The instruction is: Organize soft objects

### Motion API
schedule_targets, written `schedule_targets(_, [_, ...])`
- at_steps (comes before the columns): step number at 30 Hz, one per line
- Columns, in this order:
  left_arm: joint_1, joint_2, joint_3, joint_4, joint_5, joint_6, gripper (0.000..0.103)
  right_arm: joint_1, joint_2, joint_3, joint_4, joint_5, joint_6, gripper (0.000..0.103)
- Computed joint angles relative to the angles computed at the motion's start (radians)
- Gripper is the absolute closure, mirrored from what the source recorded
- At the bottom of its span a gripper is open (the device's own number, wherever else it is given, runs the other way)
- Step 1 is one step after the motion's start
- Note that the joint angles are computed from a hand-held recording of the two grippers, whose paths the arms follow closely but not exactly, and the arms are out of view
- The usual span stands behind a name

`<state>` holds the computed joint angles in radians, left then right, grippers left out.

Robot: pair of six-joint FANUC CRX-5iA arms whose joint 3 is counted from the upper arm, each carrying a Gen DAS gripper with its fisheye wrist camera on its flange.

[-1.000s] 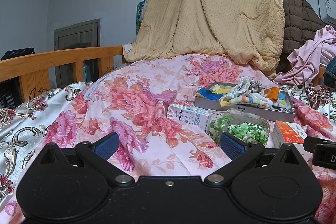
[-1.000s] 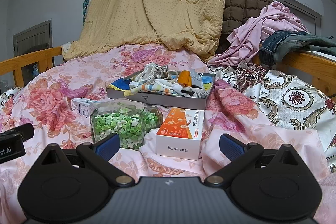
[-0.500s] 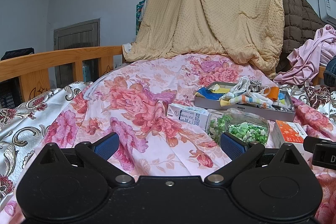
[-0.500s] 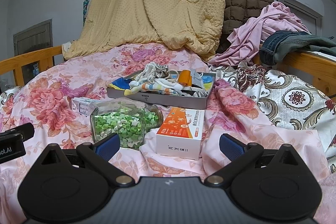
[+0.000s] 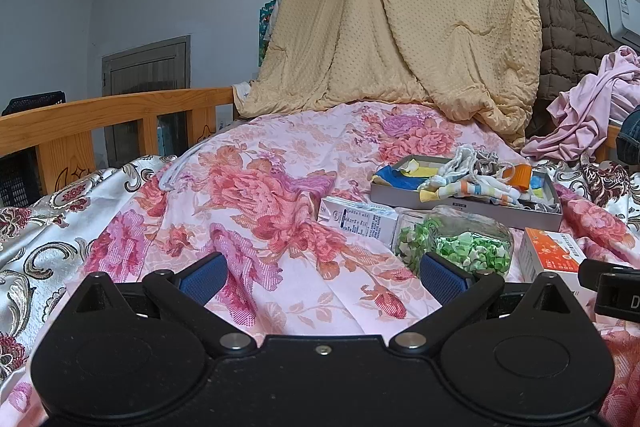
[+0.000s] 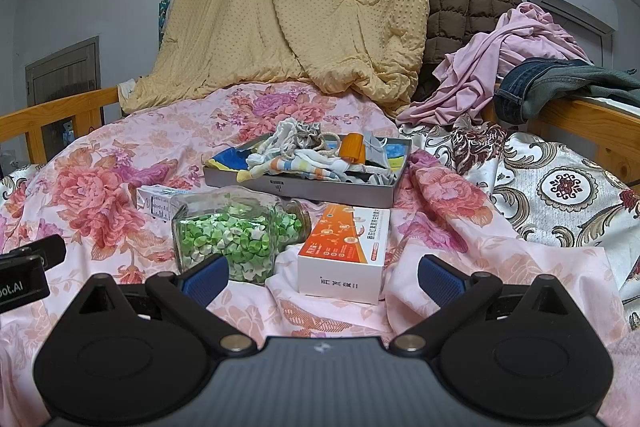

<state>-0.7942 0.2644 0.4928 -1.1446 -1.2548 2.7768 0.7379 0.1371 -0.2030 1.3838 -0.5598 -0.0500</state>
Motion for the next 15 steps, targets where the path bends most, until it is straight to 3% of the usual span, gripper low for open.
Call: schedule_targets(15, [-0.001,0.002,0.003,0.000,-0.002,-0.002,0.001,0.002,-0.001,-0.004,-0.004,-0.003,0.003,0.000])
